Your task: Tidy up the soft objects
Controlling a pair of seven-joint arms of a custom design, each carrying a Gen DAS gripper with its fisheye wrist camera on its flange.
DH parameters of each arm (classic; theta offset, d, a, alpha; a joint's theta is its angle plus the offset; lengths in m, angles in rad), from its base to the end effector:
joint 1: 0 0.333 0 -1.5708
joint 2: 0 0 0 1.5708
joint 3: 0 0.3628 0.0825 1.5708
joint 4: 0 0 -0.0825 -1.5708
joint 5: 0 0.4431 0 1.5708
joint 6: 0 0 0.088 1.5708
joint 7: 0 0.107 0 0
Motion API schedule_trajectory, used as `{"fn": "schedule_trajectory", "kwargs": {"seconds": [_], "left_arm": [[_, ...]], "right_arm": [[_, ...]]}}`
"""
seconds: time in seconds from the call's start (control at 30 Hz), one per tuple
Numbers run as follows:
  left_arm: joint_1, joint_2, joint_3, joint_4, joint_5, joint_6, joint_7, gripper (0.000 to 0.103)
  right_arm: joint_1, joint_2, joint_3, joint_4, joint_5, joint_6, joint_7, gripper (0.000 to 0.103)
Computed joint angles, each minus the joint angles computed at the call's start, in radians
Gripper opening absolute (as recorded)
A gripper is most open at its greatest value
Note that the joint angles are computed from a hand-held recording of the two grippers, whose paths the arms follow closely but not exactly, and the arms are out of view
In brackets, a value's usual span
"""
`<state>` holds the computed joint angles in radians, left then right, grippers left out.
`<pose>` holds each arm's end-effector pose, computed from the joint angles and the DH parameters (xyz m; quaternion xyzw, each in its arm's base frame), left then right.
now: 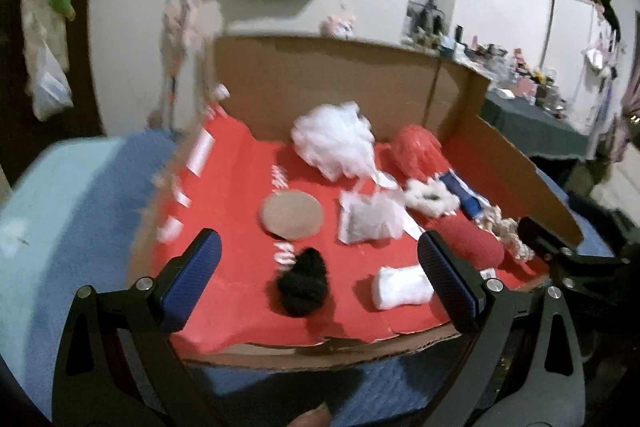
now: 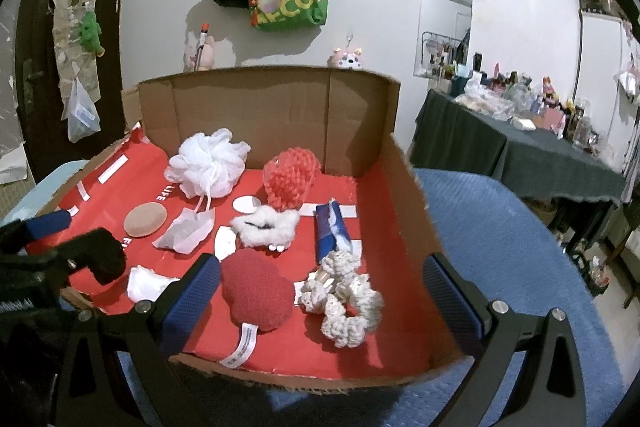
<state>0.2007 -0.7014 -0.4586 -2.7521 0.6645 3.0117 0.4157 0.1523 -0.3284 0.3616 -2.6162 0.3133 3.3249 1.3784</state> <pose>0.3808 -0.1560 0.4877 -0.6878 0.5469 -0.3295 0.3454 0.4346 0.2176 0.4846 -0.7302 0.4776 -0.2889 0.3941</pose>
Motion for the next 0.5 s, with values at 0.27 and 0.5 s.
{"fn": "schedule_trajectory", "kwargs": {"seconds": [0.27, 0.5], "left_arm": [[-0.173, -0.186, 0.054, -0.059, -0.045, -0.16, 0.024, 0.1], [-0.395, -0.316, 0.087, -0.103, -0.155, -0.351, 0.062, 0.102]], "right_arm": [[0.101, -0.156, -0.101, -0.083, -0.016, -0.032, 0.006, 0.103], [0.175, -0.386, -0.16, -0.21, -0.037, -0.145, 0.03, 0.103]]}}
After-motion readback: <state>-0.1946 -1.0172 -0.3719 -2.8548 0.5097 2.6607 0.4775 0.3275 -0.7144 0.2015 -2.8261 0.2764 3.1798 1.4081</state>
